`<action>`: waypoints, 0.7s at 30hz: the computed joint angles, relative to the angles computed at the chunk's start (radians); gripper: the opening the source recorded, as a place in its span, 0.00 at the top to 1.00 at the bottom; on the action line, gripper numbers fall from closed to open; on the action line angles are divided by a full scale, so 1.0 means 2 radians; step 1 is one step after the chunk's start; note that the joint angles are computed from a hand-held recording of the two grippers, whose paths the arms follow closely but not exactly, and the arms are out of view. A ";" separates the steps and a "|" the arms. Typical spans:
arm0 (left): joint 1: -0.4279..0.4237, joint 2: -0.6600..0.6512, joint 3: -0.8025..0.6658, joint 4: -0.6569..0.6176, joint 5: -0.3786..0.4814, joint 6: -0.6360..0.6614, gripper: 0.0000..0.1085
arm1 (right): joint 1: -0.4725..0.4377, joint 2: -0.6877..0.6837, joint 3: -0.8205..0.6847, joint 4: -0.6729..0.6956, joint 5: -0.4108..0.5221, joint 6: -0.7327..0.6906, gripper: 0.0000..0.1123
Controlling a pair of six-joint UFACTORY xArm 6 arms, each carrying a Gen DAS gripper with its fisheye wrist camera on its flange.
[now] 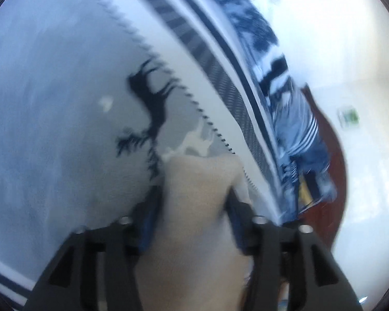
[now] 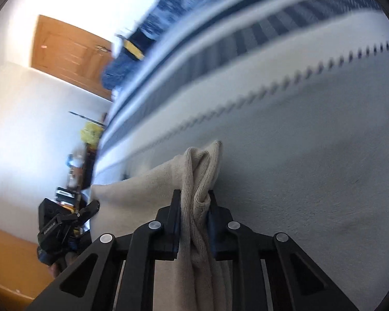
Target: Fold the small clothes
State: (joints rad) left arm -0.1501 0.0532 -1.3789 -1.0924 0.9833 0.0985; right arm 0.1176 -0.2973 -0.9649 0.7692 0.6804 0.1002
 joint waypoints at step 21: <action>-0.036 -0.279 0.241 0.263 0.067 -0.068 0.49 | 0.059 -0.227 0.170 -0.031 0.069 0.154 0.36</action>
State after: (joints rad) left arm -0.2231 -0.5049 -0.8976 -0.5663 1.1165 -0.0374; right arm 0.2364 -0.7521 -0.6249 0.7064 0.8194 0.4089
